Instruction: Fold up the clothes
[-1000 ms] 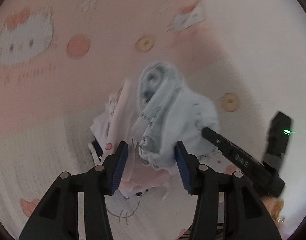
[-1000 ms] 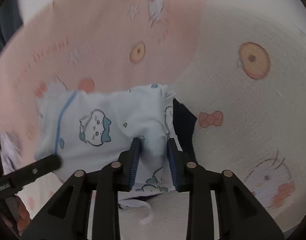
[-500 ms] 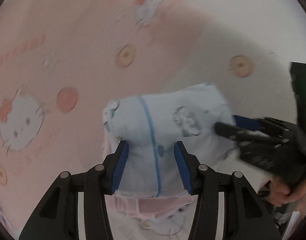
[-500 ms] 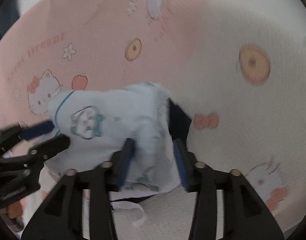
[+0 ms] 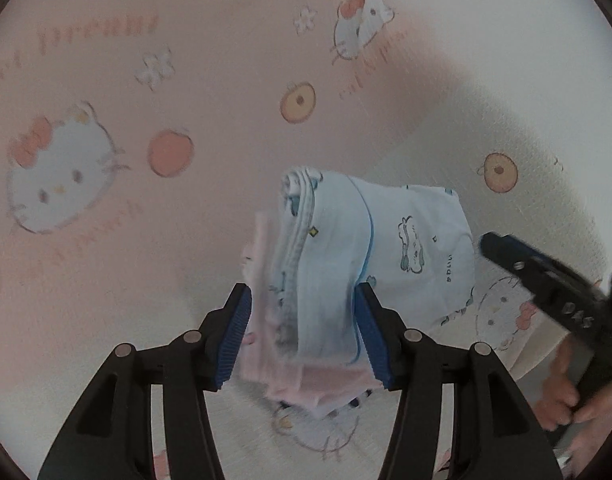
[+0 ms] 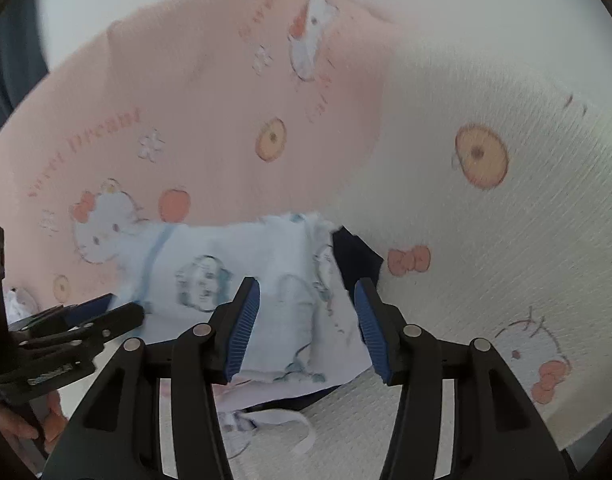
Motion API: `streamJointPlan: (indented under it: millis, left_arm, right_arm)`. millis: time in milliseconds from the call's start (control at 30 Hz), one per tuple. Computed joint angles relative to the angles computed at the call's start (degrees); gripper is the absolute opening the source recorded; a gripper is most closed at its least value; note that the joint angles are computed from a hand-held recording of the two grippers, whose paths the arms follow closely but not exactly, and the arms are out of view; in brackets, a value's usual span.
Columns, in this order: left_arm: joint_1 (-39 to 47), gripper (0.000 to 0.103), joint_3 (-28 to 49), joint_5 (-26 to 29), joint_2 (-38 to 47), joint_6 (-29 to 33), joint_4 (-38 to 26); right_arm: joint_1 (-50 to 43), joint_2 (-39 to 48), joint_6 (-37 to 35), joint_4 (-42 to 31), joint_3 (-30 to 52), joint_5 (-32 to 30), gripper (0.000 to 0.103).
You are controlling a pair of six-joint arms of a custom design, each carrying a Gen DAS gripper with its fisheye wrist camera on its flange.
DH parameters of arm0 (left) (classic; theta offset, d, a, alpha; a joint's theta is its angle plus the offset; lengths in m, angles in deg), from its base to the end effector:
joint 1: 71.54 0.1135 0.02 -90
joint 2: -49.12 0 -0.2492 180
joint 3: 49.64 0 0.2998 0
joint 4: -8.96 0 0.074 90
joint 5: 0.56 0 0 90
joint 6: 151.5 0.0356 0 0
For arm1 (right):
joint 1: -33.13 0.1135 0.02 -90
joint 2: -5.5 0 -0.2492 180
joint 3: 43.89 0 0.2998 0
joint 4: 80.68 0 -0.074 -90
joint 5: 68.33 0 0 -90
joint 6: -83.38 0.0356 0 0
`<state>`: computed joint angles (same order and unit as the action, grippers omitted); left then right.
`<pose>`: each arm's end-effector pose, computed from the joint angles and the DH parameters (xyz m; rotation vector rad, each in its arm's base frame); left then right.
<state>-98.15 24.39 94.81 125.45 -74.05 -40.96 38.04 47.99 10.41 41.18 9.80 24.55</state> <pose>0.2915 -0.1498 0.2571 0.3488 2.4976 -0.4006 0.2045 0.0158 0.2600 0.2761 2.3761 0.1205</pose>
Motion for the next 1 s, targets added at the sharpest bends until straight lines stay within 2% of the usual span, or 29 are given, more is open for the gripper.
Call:
streamJointPlan:
  millis: [67, 133, 167, 233, 267, 333, 467, 633, 733, 833, 933, 1000]
  left_arm:
    - [1.10, 0.056, 0.41, -2.93, -1.21, 0.94, -1.46]
    - [3.32, 0.062, -0.10, -3.26, -4.20, 1.53, -2.98]
    - [4.63, 0.067, -0.44, -3.43, -6.00, 1.95, -3.91]
    - [7.23, 0.070, -0.73, -5.06, -9.50, 3.69, -6.50]
    - [8.41, 0.070, -0.86, -5.84, -10.93, 4.64, -7.75]
    - [12.68, 0.070, -1.45, -5.63, -14.71, 7.11, -10.23]
    - [23.66, 0.074, -3.17, -2.19, -20.65, 12.00, -13.26]
    - [39.35, 0.079, -3.10, 5.73, -23.97, 22.31, -17.08]
    - [47.64, 0.081, -3.51, 9.19, -24.78, 28.22, -18.55]
    - [57.21, 0.081, -2.98, 13.93, -24.18, 34.81, -20.48]
    - [67.57, 0.081, -1.89, 19.33, -24.65, 41.92, -22.21]
    - [73.88, 0.081, 0.02, 23.09, -23.80, 45.45, -24.53]
  right_arm:
    - [4.60, 0.33, 1.35, -4.29, 3.34, 2.10, 0.063]
    - [10.67, 1.80, 4.16, -7.46, 6.05, 7.06, 0.075]
    - [15.16, 2.52, 6.65, -8.86, 7.59, 10.06, 0.078]
    - [21.36, 4.06, 10.67, -9.07, 8.88, 12.57, 0.082]
    - [24.22, 5.30, 12.75, -8.52, 9.19, 13.44, 0.091]
    - [29.45, 8.09, 16.53, -7.18, 9.98, 14.85, 0.101]
    - [38.96, 16.28, 24.93, -6.61, 13.34, 17.75, 0.101]
    - [47.28, 28.52, 31.75, -5.75, 21.12, 18.94, 0.101]
    - [54.00, 36.14, 36.38, -6.52, 27.73, 22.76, 0.101]
    - [58.43, 43.33, 39.29, -7.46, 34.79, 23.93, 0.101]
    - [63.36, 50.93, 41.77, -12.81, 45.18, 27.05, 0.102]
    - [64.84, 53.84, 42.29, -14.60, 49.40, 27.55, 0.102]
